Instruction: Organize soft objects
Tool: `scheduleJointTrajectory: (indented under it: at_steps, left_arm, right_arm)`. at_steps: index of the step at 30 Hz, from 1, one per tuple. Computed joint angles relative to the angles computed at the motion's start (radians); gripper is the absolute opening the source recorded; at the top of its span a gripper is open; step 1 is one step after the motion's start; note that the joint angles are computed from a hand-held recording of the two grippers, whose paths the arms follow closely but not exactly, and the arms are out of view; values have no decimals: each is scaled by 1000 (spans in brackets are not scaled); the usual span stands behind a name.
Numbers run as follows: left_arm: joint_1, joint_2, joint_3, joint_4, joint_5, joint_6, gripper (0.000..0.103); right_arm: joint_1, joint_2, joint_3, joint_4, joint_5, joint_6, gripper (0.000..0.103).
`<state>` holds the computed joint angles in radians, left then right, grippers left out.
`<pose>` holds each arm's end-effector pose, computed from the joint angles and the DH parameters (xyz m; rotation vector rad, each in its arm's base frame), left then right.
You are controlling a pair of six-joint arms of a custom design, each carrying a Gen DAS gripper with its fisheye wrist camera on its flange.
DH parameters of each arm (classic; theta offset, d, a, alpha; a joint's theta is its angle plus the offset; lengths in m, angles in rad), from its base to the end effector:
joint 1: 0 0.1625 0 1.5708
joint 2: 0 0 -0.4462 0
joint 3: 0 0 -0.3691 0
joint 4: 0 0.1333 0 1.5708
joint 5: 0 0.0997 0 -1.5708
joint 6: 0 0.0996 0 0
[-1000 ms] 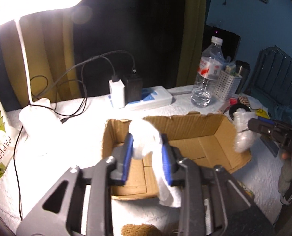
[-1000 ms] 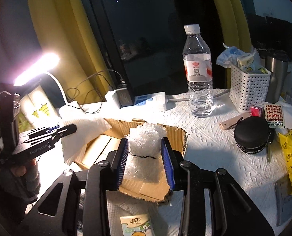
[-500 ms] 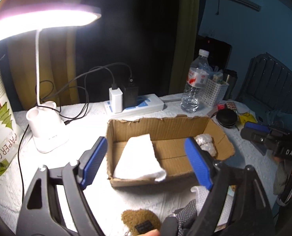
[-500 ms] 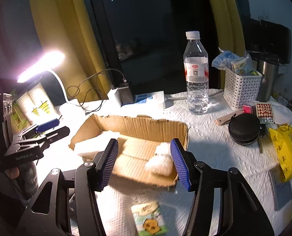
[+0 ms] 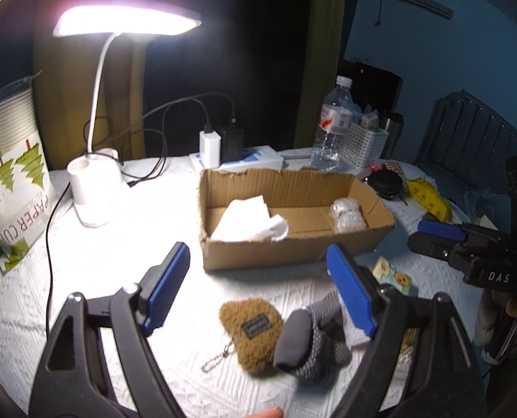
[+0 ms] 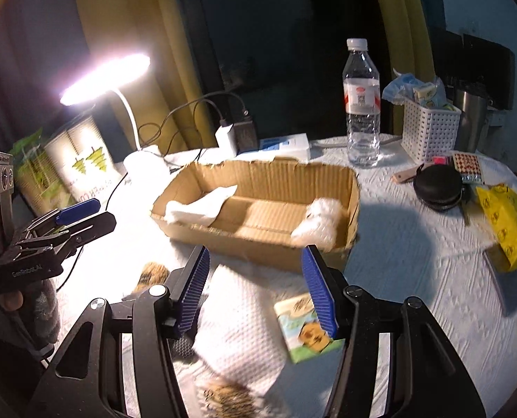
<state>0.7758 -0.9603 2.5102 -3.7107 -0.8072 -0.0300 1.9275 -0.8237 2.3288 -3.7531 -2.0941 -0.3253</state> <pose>-0.1342 -0.4149 0.1548 0.6391 2.3921 -1.0798 0.2386 -0.4011 0.1168 0.6127 -2.4300 0.8890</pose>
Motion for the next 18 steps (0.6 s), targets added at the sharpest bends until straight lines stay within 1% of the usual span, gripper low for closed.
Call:
scheduleJointTrajectory:
  at_steps: [8, 18]
  left_arm:
    - [0, 45, 76, -90, -10, -52, 82]
    - [6, 79, 123, -133, -10, -85, 82]
  right_arm:
    - [5, 50, 32, -18, -24, 18, 58]
    - [-20, 119, 26, -25, -18, 12, 58]
